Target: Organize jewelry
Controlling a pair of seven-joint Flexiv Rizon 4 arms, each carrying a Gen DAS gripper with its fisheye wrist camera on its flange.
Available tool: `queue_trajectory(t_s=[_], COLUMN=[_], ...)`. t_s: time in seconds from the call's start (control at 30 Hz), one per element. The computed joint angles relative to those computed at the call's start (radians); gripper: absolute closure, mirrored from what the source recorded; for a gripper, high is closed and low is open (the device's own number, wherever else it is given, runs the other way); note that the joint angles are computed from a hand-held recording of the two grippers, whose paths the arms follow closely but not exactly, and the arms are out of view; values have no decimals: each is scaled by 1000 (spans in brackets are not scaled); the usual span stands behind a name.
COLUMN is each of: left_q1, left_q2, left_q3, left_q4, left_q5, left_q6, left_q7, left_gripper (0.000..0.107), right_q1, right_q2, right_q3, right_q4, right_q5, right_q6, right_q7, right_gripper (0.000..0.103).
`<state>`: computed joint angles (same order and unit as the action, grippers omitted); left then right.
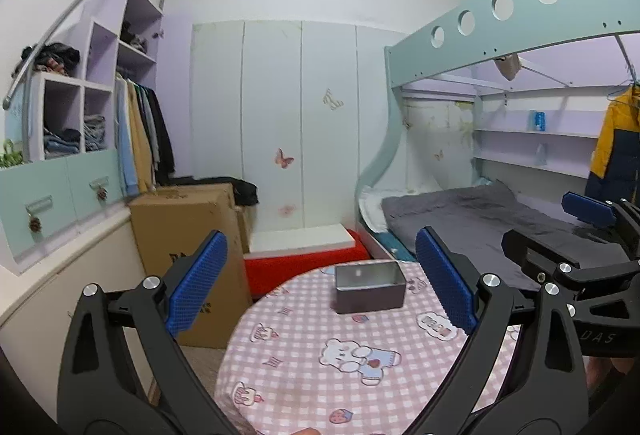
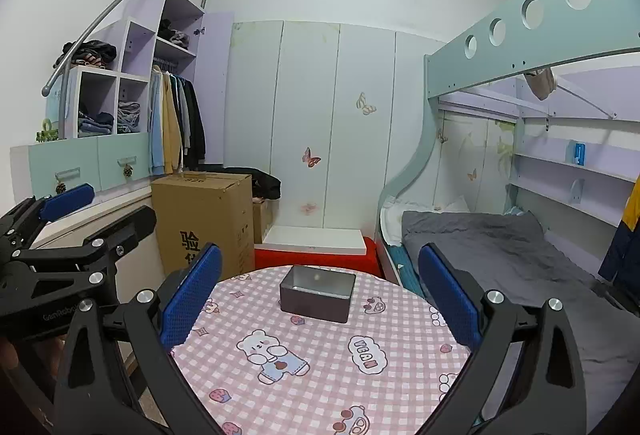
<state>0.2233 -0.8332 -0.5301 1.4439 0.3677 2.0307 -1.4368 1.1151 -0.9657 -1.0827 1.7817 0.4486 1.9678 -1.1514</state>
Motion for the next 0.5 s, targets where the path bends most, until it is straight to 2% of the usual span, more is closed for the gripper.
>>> queue_trajectory(t_s=[0.37,0.5], left_q1=[3,-15], left_q2=[4,8], left_q3=[5,30], left_q4=[2,1], left_q5=[12,-1], left_q6=[11,20], left_q7=[-15,-21], left_gripper=[14,14], right_q1=[14,17], right_q2=[-19,-19], right_q3=[-17,-17], right_q4=[7,9], right_q5=[21,23], right_q6=[8,9], right_q7=[-4,-5], right_gripper=[9,8])
